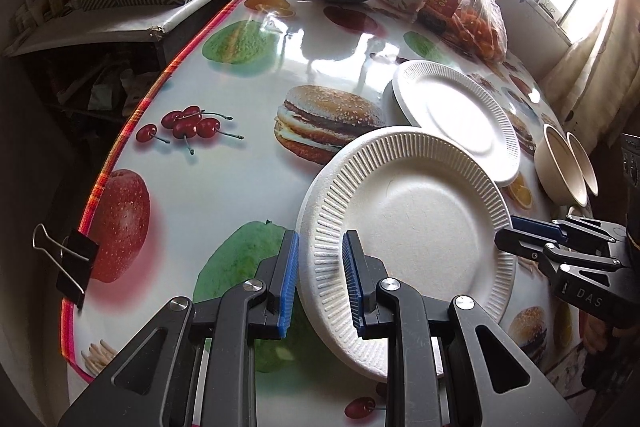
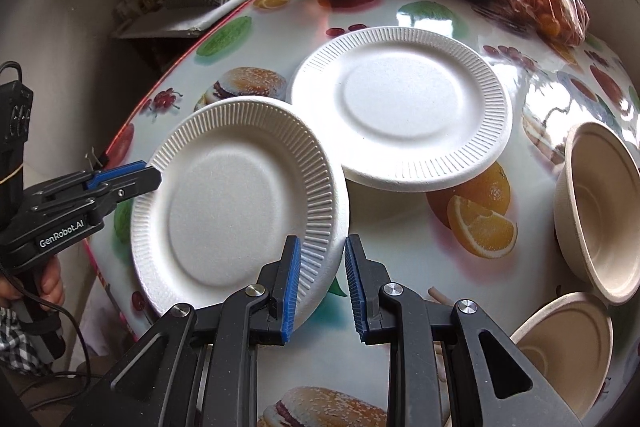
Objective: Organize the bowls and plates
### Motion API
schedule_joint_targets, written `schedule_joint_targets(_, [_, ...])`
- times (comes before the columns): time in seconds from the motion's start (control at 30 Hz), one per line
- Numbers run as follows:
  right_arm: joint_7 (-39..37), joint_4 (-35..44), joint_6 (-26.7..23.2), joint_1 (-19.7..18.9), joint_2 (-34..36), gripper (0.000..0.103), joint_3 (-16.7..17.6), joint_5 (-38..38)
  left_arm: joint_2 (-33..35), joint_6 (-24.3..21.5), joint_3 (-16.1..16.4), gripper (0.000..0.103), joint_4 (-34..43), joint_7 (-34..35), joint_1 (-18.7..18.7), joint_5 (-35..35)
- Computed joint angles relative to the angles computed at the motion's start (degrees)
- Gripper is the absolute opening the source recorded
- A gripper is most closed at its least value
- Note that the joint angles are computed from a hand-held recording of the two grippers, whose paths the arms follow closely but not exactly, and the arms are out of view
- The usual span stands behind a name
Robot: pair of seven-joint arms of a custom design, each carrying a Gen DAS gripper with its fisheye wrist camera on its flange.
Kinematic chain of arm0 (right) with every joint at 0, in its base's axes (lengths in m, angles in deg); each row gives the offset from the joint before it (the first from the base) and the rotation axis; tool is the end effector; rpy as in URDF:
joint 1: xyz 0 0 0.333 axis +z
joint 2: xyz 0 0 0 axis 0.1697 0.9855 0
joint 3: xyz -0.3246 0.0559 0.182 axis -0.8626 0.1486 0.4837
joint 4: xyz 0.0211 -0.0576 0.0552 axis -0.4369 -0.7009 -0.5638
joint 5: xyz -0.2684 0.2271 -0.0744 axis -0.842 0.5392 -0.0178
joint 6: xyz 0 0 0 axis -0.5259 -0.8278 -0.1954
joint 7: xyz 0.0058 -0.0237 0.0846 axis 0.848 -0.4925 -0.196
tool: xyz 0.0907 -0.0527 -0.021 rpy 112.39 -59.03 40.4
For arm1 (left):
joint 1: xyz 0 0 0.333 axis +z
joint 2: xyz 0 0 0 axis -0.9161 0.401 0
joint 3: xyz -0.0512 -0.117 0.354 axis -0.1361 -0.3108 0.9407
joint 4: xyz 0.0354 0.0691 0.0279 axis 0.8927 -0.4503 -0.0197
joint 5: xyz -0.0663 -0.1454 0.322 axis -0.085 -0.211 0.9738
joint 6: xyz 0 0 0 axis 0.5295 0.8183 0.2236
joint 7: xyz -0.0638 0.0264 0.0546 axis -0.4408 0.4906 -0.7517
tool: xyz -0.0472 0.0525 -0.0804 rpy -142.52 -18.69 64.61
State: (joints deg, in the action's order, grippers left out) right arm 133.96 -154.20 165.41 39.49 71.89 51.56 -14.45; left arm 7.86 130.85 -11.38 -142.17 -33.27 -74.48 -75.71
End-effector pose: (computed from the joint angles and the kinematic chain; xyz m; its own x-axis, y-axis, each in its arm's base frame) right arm 0.4613 0.3875 0.4789 0.5283 -0.8299 -0.1794 -0.8095 -0.4285 -0.4013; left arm 0.3936 -0.1811 0.4687 0.1360 -0.9658 0.2209 -0.8544 -0.2272 -0.4673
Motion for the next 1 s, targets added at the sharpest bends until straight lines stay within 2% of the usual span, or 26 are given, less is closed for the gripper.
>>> schedule_joint_targets(0.6, [0.26,-0.60,0.56,0.08,0.02,0.023,-0.08,-0.20,0.27,0.03,-0.05,0.024,0.00,-0.60,0.23,0.84])
schedule_joint_targets(0.73, [0.10,-0.75,0.90,-0.01,0.01,0.034,0.06,0.14,0.25,0.06,-0.02,0.026,-0.07,-0.71,0.21,0.75])
schedule_joint_targets(0.9, [0.99,-0.76,1.07,0.32,-0.09,0.037,-0.16,-0.78,0.17,0.66,0.32,0.034,-0.26,-0.37,0.04,0.30])
schedule_joint_targets(1.0, [1.72,-0.84,1.24,0.42,-0.34,0.042,-0.31,-1.30,-0.24,1.00,-0.20,0.035,-0.28,-0.80,0.76,1.15])
